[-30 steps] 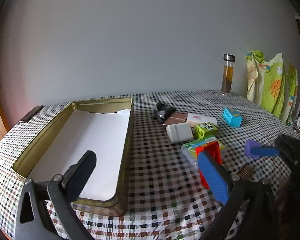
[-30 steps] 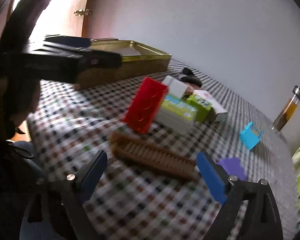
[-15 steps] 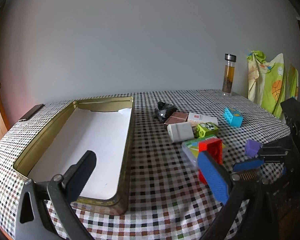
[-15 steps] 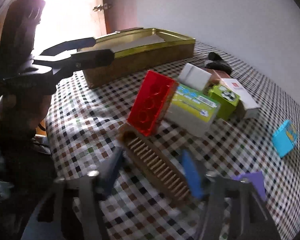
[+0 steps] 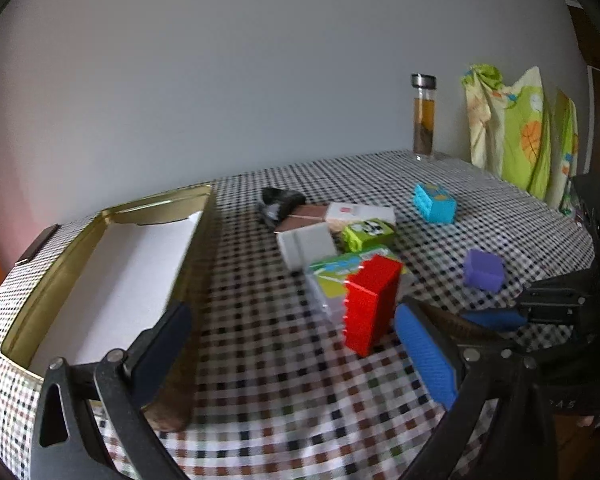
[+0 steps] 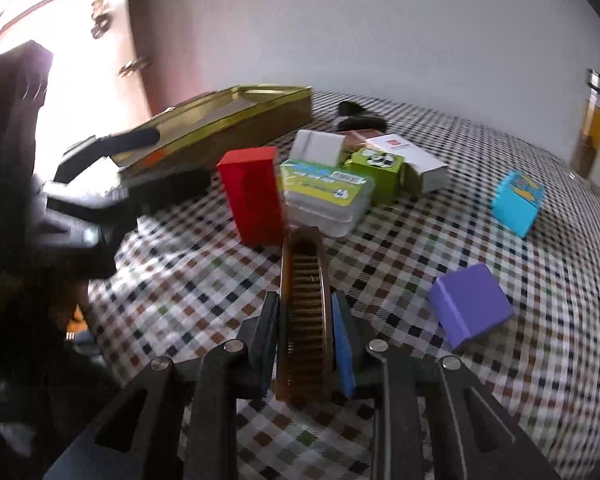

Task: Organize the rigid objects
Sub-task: 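Grasp the red toy brick with the left gripper while the right gripper grasps the brown comb, then carry the red brick and brown comb over the gold tin with both grippers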

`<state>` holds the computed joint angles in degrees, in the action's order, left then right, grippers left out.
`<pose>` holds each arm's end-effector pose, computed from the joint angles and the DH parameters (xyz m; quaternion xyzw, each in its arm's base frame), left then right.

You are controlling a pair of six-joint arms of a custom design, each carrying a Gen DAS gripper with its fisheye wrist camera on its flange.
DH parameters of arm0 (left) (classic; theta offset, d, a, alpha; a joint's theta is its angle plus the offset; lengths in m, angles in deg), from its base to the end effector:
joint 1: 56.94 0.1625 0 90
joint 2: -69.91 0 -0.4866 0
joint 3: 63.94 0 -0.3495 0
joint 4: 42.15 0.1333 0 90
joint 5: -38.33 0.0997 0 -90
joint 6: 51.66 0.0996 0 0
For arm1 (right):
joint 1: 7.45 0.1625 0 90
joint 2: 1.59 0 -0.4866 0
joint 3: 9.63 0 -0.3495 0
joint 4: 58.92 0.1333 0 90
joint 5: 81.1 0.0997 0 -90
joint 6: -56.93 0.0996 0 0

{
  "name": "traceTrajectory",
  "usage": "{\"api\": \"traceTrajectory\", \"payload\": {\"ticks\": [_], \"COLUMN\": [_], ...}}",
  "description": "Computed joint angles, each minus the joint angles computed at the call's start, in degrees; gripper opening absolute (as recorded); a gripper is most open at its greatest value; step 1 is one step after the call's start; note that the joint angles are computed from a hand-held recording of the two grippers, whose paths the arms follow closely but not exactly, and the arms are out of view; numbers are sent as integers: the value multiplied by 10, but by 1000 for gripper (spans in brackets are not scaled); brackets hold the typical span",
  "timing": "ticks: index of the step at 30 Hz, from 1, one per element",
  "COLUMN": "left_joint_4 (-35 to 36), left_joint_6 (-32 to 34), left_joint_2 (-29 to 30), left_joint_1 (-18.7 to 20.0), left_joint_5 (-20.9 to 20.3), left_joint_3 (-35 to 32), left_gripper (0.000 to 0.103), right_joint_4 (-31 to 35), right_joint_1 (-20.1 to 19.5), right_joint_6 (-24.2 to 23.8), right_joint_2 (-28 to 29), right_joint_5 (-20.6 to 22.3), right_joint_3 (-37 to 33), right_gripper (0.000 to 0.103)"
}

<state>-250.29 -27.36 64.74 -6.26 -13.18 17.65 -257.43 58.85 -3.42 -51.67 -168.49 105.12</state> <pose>-0.2880 -0.6598 -0.1252 0.3653 0.8116 -0.3736 0.2614 -0.1160 -0.6072 0.2171 0.2997 -0.8778 0.2914 0.2342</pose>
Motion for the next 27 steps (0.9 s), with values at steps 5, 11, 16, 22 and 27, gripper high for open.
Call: {"api": "traceTrajectory", "payload": {"ticks": [5, 11, 16, 22, 27], "left_joint_4": [42, 149, 153, 125, 95], "left_joint_6": [-1, -27, -32, -33, -35], "left_joint_2": [10, 10, 4, -5, -10], "left_joint_1": [-1, 3, 7, 15, 23], "left_joint_5": [-5, -27, -49, -85, -116], "left_joint_3": [-32, -63, -50, -36, -26], "left_gripper": [102, 82, 25, 22, 22], "right_joint_4": [-32, -48, -57, -165, -173], "right_joint_1": [-15, -25, -26, -14, -32], "right_joint_6": [68, 97, 115, 103, 110], "right_joint_2": [10, 13, 18, 46, 36], "right_joint_5": [35, 65, 69, 35, 77], "right_joint_3": [-11, -8, -12, -1, 13], "right_gripper": [28, 28, 28, 28, 28]}}
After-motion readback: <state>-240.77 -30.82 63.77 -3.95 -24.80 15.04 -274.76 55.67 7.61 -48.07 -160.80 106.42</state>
